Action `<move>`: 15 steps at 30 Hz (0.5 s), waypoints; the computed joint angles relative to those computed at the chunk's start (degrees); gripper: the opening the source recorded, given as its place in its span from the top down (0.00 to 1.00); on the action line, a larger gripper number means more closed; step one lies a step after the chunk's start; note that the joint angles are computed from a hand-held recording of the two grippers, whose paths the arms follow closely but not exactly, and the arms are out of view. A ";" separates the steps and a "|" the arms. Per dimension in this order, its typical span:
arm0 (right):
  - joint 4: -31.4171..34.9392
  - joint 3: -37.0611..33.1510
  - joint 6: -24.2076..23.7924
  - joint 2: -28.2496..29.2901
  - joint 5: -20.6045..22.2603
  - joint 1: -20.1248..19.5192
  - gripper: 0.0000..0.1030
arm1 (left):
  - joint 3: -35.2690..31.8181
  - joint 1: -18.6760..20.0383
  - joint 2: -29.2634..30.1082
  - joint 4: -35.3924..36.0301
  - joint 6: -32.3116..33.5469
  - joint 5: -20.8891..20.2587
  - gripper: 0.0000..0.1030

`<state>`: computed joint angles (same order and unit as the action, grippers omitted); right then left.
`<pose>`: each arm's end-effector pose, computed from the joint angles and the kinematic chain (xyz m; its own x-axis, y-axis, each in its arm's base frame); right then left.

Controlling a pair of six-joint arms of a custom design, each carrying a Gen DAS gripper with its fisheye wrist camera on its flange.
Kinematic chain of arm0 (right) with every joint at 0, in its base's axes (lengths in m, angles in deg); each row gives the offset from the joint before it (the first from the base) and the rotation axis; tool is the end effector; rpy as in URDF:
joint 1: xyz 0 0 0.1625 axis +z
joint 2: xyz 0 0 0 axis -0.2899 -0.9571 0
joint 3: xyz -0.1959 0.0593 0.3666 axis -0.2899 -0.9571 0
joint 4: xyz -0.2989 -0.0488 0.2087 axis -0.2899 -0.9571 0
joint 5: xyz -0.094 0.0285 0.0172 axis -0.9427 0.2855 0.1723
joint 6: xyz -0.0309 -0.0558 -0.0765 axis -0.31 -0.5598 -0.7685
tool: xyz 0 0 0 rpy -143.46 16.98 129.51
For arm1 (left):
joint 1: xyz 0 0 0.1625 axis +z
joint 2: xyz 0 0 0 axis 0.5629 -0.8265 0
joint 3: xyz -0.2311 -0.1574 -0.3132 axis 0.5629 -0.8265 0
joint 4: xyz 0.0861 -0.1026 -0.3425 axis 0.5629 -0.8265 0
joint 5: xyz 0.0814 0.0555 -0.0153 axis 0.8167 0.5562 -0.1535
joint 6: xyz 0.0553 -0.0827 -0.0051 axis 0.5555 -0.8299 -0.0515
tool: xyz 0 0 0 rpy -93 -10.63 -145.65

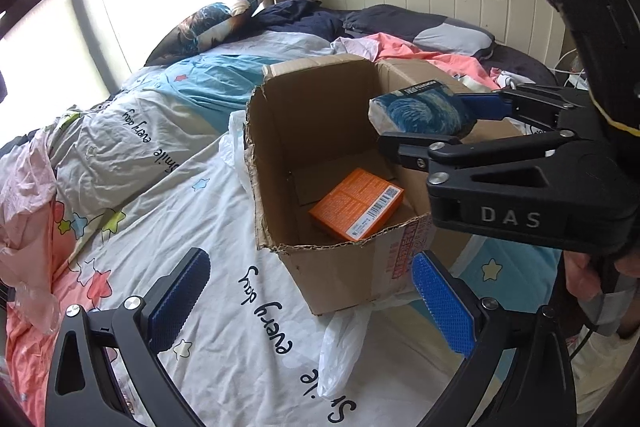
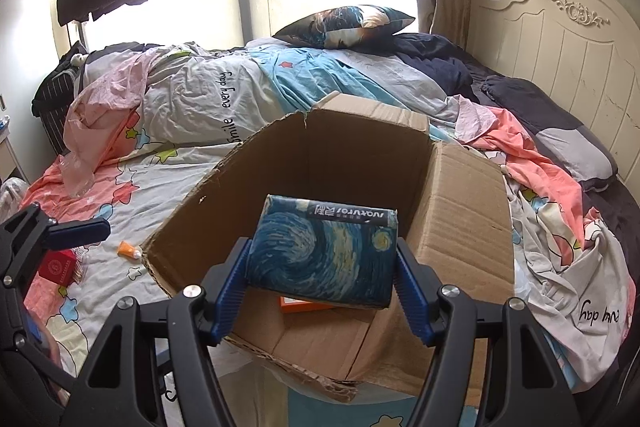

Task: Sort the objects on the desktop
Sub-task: 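Drop the orange box from the left tool while the right tool releases the tissue pack, then withdraw both tools from the cardboard box toward the red box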

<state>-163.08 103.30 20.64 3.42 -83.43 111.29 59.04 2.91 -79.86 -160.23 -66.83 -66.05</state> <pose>0.0982 -0.4465 0.2586 -0.6643 0.3456 0.6628 -0.3674 0.6213 -0.6922 -0.3546 -0.4926 -0.0127 -0.2732 0.8347 -0.4781 0.9499 0.3125 0.0028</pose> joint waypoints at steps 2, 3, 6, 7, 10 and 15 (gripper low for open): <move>-0.67 -0.87 -1.60 1.12 -1.90 0.74 0.37 | 0.23 0.17 -0.46 -0.03 0.00 -0.35 0.00; -1.20 -1.16 -2.21 1.57 -2.56 0.99 0.36 | 0.36 0.27 -0.70 -0.01 -0.07 -0.55 0.00; -1.83 -1.66 -2.78 2.18 -3.50 1.27 0.30 | 0.82 0.55 -1.43 0.10 -0.43 -0.89 0.00; -1.52 -1.78 -2.59 2.23 -3.73 1.34 0.30 | 0.97 0.63 -1.66 0.10 -0.54 -0.88 0.00; 0.20 -1.87 -1.37 1.97 -3.99 1.49 0.30 | 1.61 0.79 -2.35 -0.06 -0.74 -0.80 0.00; -0.51 -2.01 -1.81 2.99 -5.68 2.61 0.30 | 3.20 0.75 -3.48 -0.88 -0.62 -0.52 0.00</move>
